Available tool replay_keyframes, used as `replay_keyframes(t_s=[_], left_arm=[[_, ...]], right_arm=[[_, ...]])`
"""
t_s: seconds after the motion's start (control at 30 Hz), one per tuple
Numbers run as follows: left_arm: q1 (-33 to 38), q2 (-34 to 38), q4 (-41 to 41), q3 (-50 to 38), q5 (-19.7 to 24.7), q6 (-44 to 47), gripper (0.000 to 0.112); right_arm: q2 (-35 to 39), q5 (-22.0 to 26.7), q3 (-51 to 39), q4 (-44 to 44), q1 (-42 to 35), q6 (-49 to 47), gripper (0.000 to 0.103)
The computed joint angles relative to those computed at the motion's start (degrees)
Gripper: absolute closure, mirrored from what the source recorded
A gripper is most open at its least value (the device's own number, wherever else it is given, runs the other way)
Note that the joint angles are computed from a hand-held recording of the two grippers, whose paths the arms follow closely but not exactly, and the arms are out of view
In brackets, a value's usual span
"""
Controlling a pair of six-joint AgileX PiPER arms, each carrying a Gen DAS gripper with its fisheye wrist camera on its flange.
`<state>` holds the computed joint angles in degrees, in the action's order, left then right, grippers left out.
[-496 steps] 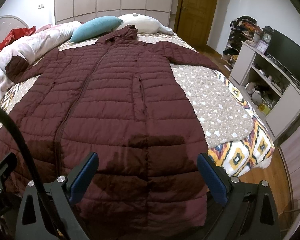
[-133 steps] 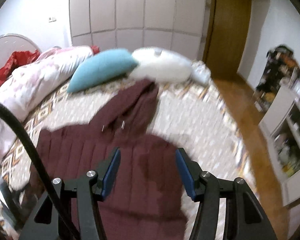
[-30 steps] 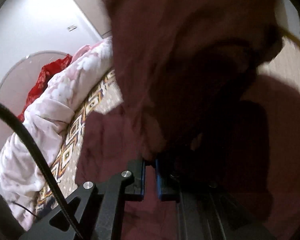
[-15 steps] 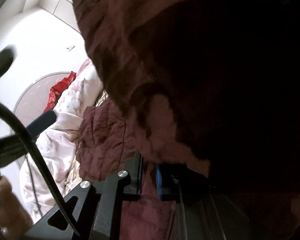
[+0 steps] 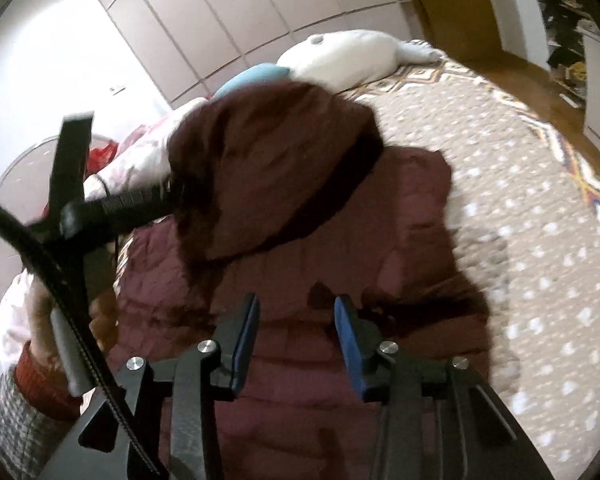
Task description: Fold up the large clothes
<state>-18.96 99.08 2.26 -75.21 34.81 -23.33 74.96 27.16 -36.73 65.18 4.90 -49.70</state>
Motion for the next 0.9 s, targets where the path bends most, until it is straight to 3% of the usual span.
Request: replay_keyframes(t_s=[0.07, 0.2, 0.3, 0.47, 0.63, 0.7, 0.73, 0.77, 0.8, 0.9], left_arm=[[-0.1, -4.5, 6.0, 4.1, -1.8, -3.5, 0.107], [0.6, -15.5, 14.2, 10.2, -0.6, -6.9, 0.109], [1.9, -21.8, 11.4, 15.7, -1.1, -3.4, 0.112], [-0.3, -21.4, 14.1, 24.1, -3.3, -6.9, 0.112], [1.0, -23.5, 12.4, 32.1, -9.8, -8.3, 0.112], [2.6, -26.7, 11.0, 35.3, -12.7, -7.5, 0.108], [3.7, -27.4, 9.1, 36.2, -13.4, -5.4, 0.097], [5.3, -28.1, 6.0, 36.6, -13.7, -2.0, 0.080], [7.3, -28.9, 2.2, 37.2, -14.2, 1.9, 0.073], [12.4, -31.3, -6.4, 38.3, -15.5, 9.9, 0.066]], right_arm=[[-0.5, 1.4, -0.8, -0.9, -1.7, 1.1, 0.061], [-1.6, 2.6, -2.4, -2.1, -2.7, 2.4, 0.061], [-1.7, 0.6, -4.5, -4.4, 0.8, 6.4, 0.061], [0.0, -4.1, -8.1, -3.9, 6.5, 10.9, 0.061], [7.8, -9.8, -19.0, -10.6, 12.9, 22.7, 0.061], [10.8, -11.5, -23.7, -15.8, 14.5, 28.5, 0.061], [13.4, -11.8, -26.6, -20.0, 15.2, 32.7, 0.061], [16.2, -9.9, -29.5, -21.9, 15.3, 35.4, 0.061], [19.6, -6.2, -32.6, -21.5, 15.1, 35.9, 0.061], [28.5, 4.1, -37.8, -17.4, 15.9, 31.4, 0.061]])
